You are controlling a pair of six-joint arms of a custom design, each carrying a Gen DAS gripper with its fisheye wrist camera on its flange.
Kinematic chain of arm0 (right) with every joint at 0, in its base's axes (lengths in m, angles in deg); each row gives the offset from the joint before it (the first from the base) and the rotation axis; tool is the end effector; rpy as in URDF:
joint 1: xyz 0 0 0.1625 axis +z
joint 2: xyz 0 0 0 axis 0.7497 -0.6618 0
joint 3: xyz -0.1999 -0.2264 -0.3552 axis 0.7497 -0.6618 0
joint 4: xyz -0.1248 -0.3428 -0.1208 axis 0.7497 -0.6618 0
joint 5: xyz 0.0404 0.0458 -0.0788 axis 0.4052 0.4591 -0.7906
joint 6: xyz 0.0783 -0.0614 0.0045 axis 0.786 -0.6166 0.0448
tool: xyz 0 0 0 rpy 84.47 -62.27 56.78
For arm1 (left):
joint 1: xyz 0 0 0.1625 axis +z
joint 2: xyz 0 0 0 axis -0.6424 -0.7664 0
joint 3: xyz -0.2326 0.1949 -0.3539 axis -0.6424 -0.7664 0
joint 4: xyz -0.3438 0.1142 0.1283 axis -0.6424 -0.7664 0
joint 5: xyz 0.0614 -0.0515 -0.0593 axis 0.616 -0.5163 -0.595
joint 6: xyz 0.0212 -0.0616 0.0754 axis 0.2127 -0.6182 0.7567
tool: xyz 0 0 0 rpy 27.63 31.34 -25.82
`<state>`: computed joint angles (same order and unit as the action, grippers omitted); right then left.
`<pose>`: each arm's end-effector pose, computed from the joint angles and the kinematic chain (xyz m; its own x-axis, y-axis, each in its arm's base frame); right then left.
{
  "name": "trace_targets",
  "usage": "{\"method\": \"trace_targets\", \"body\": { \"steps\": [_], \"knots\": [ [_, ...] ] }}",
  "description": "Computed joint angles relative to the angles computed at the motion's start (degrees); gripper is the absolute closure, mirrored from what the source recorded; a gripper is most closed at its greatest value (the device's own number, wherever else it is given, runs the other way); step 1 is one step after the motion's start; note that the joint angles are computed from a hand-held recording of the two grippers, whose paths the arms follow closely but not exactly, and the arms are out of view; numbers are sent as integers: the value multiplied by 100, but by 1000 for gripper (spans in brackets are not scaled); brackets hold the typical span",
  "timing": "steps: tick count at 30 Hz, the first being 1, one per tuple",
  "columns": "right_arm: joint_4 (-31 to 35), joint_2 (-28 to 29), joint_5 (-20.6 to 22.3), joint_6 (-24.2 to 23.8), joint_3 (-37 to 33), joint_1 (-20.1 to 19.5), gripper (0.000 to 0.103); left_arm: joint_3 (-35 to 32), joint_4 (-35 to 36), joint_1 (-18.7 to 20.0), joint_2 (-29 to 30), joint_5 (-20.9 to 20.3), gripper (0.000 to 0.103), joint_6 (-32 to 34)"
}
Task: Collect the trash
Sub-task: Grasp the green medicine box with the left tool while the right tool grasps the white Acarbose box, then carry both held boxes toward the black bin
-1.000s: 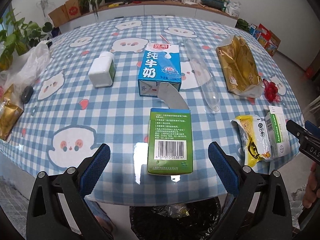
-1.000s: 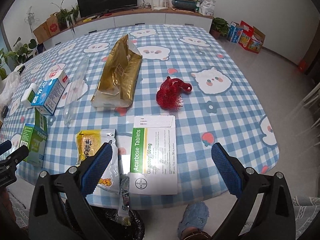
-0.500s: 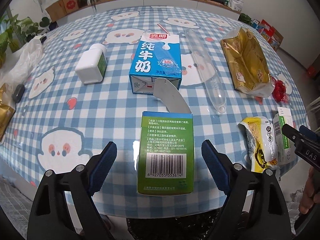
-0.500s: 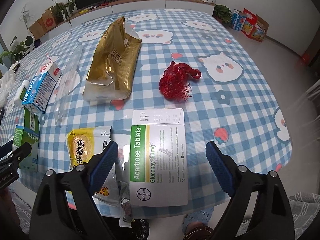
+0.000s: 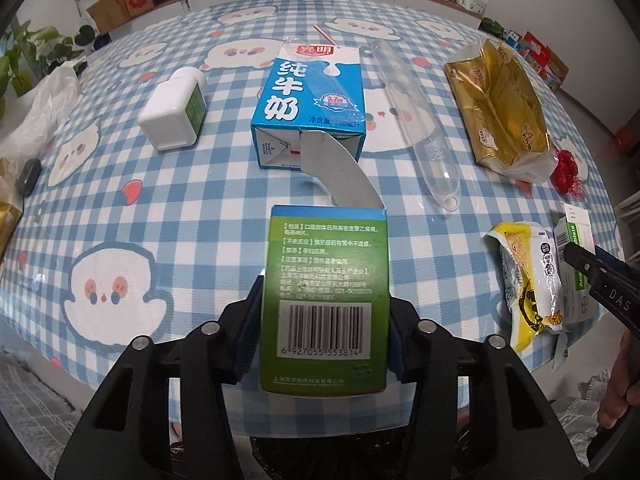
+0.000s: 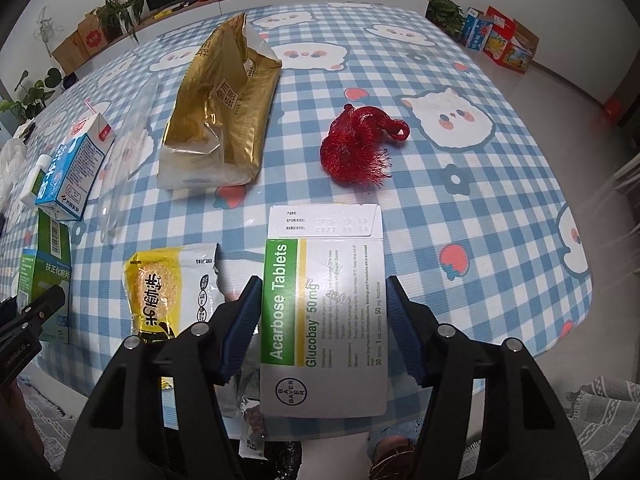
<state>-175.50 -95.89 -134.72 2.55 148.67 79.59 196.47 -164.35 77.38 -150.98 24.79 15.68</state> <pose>0.3701 -0.3770 0.0819 -0.7048 -0.0486 0.7078 -0.3292 0.9062 -0.2656 -0.1108 -0.3406 0.3627 -0.7307 -0.1304 -0.6701 0.1674 0.9174 -0.3610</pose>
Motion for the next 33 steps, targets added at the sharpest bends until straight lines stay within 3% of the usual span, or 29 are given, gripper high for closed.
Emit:
{"method": "trace_targets", "body": {
  "steps": [8,21,33],
  "knots": [
    [-52,-77,-57,30,15,92,45,36,32,-114,-41,5,57,14],
    [-138,-267,-143,27,34,525,45,-44,636,-751,-235,81,57,-514],
    [-247,-531,-155,64,338,861,45,-91,1545,-1675,-586,-79,57,-1448]
  ]
}}
